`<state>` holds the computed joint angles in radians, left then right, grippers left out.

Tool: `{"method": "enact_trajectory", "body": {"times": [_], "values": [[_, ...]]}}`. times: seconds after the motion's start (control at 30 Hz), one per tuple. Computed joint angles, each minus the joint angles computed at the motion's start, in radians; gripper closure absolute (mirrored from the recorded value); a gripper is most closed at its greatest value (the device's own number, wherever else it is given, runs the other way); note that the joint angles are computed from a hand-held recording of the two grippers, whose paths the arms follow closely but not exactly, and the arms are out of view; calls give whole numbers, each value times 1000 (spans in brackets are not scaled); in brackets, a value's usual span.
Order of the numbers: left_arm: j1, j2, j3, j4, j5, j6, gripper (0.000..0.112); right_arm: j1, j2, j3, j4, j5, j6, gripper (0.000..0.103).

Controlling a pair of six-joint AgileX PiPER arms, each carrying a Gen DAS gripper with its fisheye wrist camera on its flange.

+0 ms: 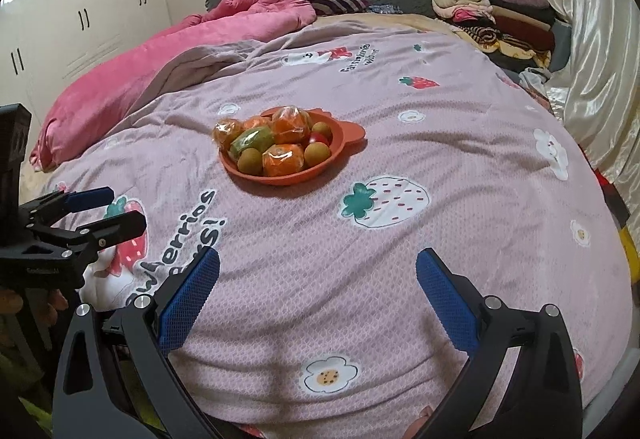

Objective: Organize fruits

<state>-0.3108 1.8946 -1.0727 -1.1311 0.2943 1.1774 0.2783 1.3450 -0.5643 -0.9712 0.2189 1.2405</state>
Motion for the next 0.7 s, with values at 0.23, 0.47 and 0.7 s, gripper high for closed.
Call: {"method": "enact_trajectory", "body": {"times": [0.23,0.47,0.7], "values": [[4,1,7,-40,2,46,19,59,2,1,-95,65,129,5],[3,-6,14,-49,-11,52,19,70,16,-4,-88,54,136,5],[-4,-11,13,5,-30,-1,19,74,15,0,-107,63,171,5]]}}
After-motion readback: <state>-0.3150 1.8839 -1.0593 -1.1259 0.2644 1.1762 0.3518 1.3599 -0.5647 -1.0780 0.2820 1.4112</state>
